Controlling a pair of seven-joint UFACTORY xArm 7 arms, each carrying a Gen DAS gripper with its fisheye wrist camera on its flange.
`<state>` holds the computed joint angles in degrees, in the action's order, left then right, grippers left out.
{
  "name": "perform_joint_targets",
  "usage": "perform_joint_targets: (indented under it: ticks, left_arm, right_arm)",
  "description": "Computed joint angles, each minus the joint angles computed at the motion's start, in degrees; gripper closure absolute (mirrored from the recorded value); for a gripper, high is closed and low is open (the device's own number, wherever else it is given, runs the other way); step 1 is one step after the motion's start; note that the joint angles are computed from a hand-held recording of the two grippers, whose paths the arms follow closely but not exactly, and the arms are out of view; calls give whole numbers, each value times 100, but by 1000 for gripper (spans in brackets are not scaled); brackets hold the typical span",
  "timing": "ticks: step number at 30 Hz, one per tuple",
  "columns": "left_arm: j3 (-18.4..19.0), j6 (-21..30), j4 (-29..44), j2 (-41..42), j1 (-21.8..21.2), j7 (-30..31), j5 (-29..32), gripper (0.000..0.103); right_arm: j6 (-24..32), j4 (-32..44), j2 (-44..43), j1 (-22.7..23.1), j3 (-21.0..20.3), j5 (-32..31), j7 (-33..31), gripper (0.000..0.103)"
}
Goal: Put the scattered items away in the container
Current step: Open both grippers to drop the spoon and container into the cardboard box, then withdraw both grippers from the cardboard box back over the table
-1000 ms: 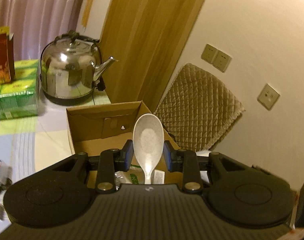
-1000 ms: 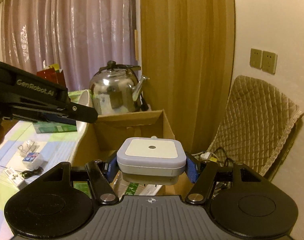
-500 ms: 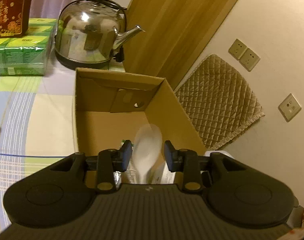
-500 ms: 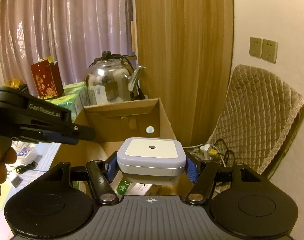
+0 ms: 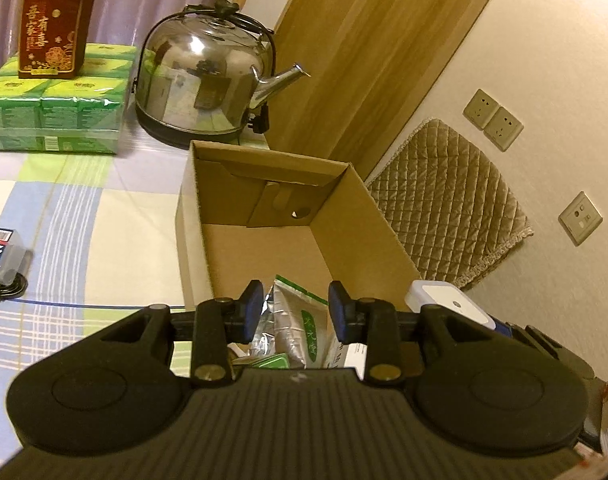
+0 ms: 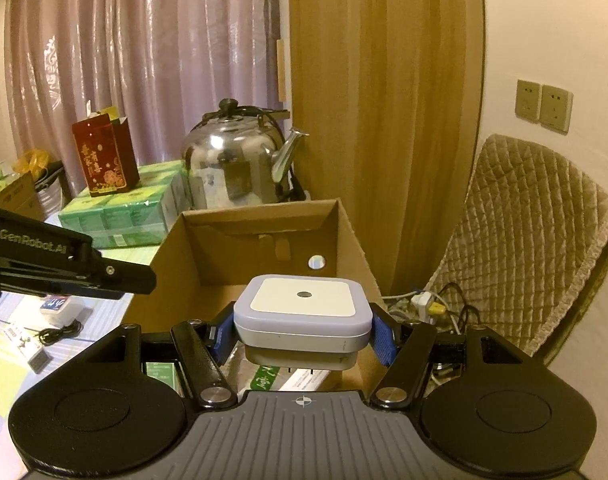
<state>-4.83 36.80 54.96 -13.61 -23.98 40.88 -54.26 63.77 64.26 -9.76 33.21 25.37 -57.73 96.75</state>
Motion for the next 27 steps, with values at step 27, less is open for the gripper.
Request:
perform_joint_targets:
  ticks: [27]
  left_arm:
    - [546,348,-627,-709,447,176,189,64]
  right_arm:
    - [156,249,153,299,123,202,264,24]
